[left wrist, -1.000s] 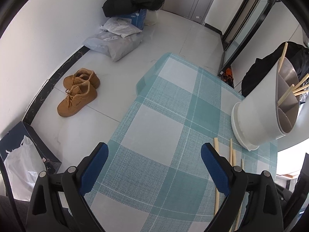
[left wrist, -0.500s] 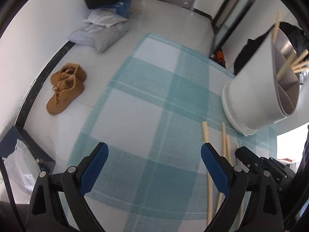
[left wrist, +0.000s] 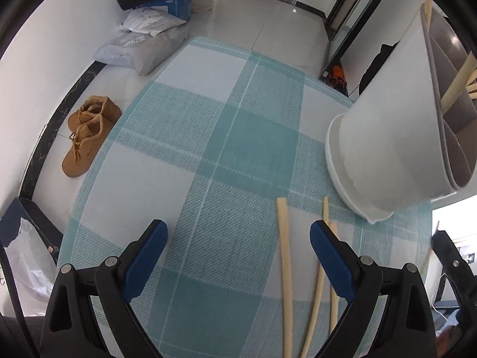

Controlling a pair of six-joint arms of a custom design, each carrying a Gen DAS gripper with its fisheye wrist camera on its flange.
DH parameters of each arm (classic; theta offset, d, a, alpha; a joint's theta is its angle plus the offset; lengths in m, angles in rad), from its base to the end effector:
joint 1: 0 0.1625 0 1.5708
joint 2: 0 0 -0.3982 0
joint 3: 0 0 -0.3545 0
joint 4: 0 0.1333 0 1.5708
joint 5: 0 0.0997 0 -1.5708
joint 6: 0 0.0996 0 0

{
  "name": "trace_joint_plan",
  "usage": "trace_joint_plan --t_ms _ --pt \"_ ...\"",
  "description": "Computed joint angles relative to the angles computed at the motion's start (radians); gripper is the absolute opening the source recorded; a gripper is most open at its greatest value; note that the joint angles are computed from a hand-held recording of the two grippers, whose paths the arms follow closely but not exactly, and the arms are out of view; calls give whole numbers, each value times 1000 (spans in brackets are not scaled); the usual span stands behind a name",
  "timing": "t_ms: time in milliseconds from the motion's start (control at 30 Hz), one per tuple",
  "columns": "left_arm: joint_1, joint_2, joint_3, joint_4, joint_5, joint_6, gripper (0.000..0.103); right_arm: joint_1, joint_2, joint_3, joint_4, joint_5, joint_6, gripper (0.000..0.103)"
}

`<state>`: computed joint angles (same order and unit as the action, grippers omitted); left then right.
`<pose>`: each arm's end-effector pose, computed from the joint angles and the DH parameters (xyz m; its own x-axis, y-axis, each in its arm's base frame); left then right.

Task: Organize utensils
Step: 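Close the left gripper on a chopstick while the right gripper holds its chopstick, then lift both held chopsticks and carry them above the utensil holder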

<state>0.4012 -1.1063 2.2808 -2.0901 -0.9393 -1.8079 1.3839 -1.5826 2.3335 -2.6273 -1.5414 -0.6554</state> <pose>-0.2429 -0.3117 0.0670 -0.7133 -0.5085 -0.4823 -0.1560 0.7861 -0.5981 0.0633 -0.3982 0.2538 -0.8880 -0.4308 0.1611 -0.4591 0.8508 -0.2556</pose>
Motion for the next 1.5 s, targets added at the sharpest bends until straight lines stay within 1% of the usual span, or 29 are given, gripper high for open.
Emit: trace_joint_plan --t_ms 33,67,100,133,167,200,233,267,300,333,367,400,433,467,533,667,733,800,900,1033,1200,1267,1367,1500 --pt "6 15 -26 53 0 -8 94 -19 -16 -5 12 23 4 4" --pt "9 32 -50 101 3 -20 93 -22 -26 -4 19 37 15 4" --pt "15 44 -60 115 2 -14 93 -26 -29 -8 20 48 23 4" --pt "22 60 -81 149 0 -17 91 -40 -52 -14 44 57 13 4" --pt "20 67 -90 165 4 -20 84 -50 -65 -14 46 70 8 4" --pt "18 73 -95 164 8 -13 82 -43 -74 -7 43 71 16 4" --pt "19 79 -101 162 10 3 77 -48 -85 -7 49 77 12 4" --pt "20 89 -113 180 9 7 69 -50 -87 -14 52 81 8 4" --pt "21 102 -132 211 6 9 66 -56 -97 -15 59 85 3 4" --pt "17 106 -133 206 10 19 57 -62 -109 -16 67 95 -1 4" --pt "14 108 -136 206 9 19 47 -46 -98 -9 42 92 14 4" --pt "11 110 -142 215 6 9 41 -46 -106 -7 38 96 12 4" --pt "8 110 -144 218 2 1 28 -43 -94 -16 30 95 10 4" --pt "8 111 -146 216 0 -2 17 -42 -113 -9 34 94 6 4" --pt "9 112 -148 213 -4 -6 4 -43 -126 -6 31 99 5 4" --pt "23 94 -132 170 -6 -20 3 -52 -170 9 41 112 -8 4" --pt "14 65 -98 134 0 -51 3 -51 -169 16 20 116 -24 4" --pt "-19 34 -70 145 30 -112 3 -51 -180 29 8 124 -49 4" --pt "-84 -21 -31 197 73 -216 3 -47 -211 52 3 134 -88 4" --pt "-154 -67 -12 240 115 -275 3 -38 -246 87 -28 145 -143 4" --pt "-236 -69 -22 283 175 -280 3 -48 -333 145 -53 194 -213 4" --pt "-270 -73 -21 292 197 -269 3 -59 -363 164 -56 214 -227 4" --pt "-312 -84 -21 329 218 -274 3 -70 -405 198 -75 228 -243 4" --pt "-360 -86 -34 370 235 -282 3 -72 -449 239 -110 230 -239 4"
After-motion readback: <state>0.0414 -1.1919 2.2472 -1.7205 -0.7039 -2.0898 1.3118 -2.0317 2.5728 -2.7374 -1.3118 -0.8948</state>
